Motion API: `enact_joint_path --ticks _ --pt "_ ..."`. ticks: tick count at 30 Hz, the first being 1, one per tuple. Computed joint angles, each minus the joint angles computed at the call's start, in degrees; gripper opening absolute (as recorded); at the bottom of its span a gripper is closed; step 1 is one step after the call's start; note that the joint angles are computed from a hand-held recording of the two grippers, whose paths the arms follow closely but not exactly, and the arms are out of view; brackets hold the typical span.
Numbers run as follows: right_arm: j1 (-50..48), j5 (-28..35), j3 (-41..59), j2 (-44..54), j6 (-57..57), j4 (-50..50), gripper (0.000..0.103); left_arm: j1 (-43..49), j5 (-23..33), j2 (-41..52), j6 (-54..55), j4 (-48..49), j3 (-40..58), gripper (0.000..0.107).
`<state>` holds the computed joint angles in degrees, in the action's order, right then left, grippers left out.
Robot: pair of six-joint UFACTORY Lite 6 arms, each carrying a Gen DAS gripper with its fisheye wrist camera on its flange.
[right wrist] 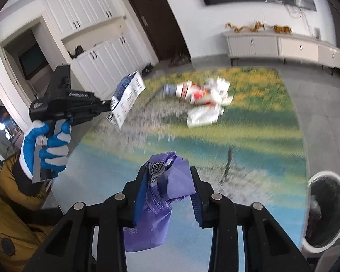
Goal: Collect trash
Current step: 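Grasp the blue-white milk carton with the left tool while the right tool grasps the purple bag, then carry the carton and purple bag over the white bin and open both tools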
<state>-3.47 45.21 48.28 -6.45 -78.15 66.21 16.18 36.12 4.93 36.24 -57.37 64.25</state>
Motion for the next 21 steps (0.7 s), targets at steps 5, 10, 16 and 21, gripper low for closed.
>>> enact_joint_path --ticks 5,10,16,21 --pt "-8.2 4.5 1.7 -4.9 -0.7 0.5 0.033 -1.1 2.3 -5.4 -1.9 0.9 2.9 0.002" --pt "-19.8 9.1 5.4 -5.3 -2.6 1.5 0.033 -7.7 3.3 -5.7 -6.2 3.3 10.1 0.002" --pt "-32.8 11.8 11.5 0.9 -5.5 2.2 0.033 -22.7 1.5 1.9 -14.9 9.3 21.3 0.002" --pt "-39.2 11.2 17.1 9.2 -7.0 3.1 0.033 -35.9 1.7 17.0 -24.5 16.3 38.2 0.002"
